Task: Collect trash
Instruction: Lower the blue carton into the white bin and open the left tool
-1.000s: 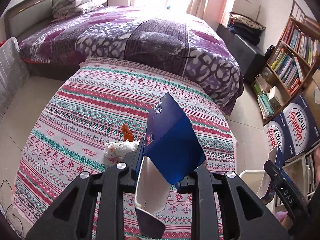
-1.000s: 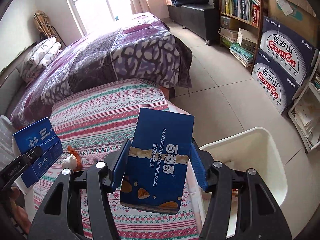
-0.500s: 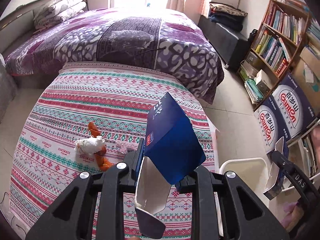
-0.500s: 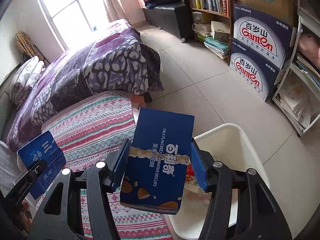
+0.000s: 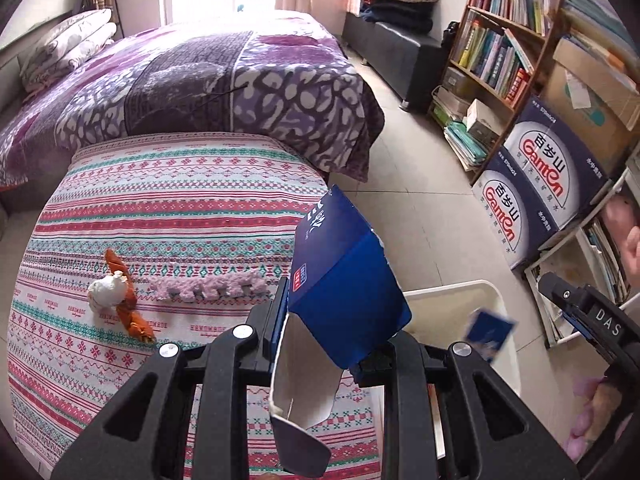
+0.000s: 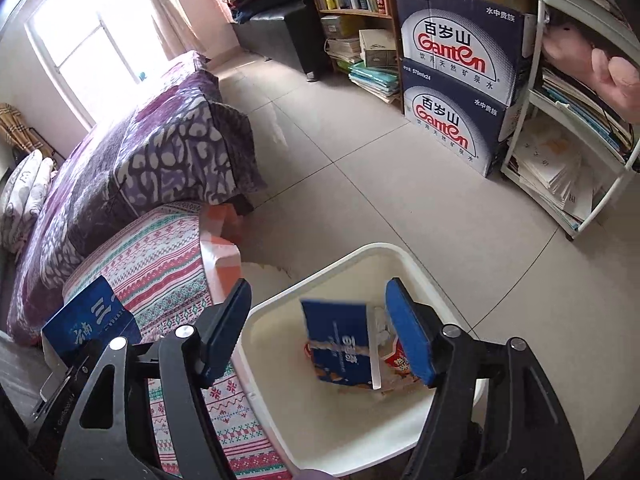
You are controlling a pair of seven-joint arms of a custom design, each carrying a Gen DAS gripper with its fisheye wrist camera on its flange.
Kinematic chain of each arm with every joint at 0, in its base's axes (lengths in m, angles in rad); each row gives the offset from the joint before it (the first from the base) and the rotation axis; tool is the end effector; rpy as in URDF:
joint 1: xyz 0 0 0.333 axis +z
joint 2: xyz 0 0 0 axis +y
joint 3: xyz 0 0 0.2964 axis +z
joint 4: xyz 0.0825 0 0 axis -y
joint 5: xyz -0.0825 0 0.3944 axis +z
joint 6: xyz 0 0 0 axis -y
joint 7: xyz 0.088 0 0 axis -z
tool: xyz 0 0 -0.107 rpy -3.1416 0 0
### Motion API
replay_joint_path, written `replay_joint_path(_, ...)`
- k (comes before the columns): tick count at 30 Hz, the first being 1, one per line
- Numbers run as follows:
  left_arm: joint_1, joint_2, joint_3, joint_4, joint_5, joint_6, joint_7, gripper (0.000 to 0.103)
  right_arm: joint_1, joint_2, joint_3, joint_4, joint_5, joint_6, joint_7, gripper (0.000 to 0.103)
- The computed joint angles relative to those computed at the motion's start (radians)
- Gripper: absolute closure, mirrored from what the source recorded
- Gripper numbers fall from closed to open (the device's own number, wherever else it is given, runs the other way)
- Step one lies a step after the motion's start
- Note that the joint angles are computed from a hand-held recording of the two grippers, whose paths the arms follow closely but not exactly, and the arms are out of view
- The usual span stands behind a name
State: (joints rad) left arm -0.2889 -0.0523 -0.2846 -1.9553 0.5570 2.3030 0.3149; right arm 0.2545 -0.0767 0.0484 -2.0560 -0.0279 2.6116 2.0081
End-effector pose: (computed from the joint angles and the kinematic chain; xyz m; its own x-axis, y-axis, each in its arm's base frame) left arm 0.5008 -0.3134 0.5203 0.3391 -0.9338 0.1142 -0.7436 -0.3404 -0.5754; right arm 0.5613 0.1767 0.5195 -0.0432 -0.9737 -0.2235 -0.8211 0.1621 -0.5474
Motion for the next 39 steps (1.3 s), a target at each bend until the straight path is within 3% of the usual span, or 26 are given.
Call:
replay_joint_path(10,-0.067,0.123,0.008,0.123,0.005,0.025,0.046,0.078,-0.042,-0.027,-0.026,-0.027,-0.026,0.019,0.055,0.026)
replay_joint_path(19,-0.127,0.216,0.030,0.194,-0.093,0.093,0.142,0.077,-0.074,-0.041,-0.043,-0.041,-0.023,0.028,0.110,0.020)
replay_joint_path(22,-0.128,0.235,0.028,0.187,-0.189,0.181,0.217,0.069,-0.083,-0.044,-0.047,-0.043,-0.016,0.029,0.132,0.018)
replay_joint_path(25,-0.136,0.250,0.028,0.187,-0.264,0.236,0.294,0.051,-0.086,-0.045,-0.051,-0.042,0.005,0.029,0.133,0.016)
replay_joint_path(27,-0.158,0.258,0.041,0.201,-0.247,0.221,0.300,0.042,-0.086,-0.044,-0.050,-0.040,0.007,0.030,0.135,0.015)
replay_joint_path(32,-0.175,0.233,0.065,0.187,-0.202,0.148,0.266,0.038,-0.073,-0.037,-0.037,-0.030,0.012,0.020,0.126,0.013)
replay_joint_path(39,-0.109,0.119,0.070,0.061,-0.185,0.061,0.158,0.038,-0.031,-0.001,-0.007,0.010,-0.001,-0.029,0.077,0.009)
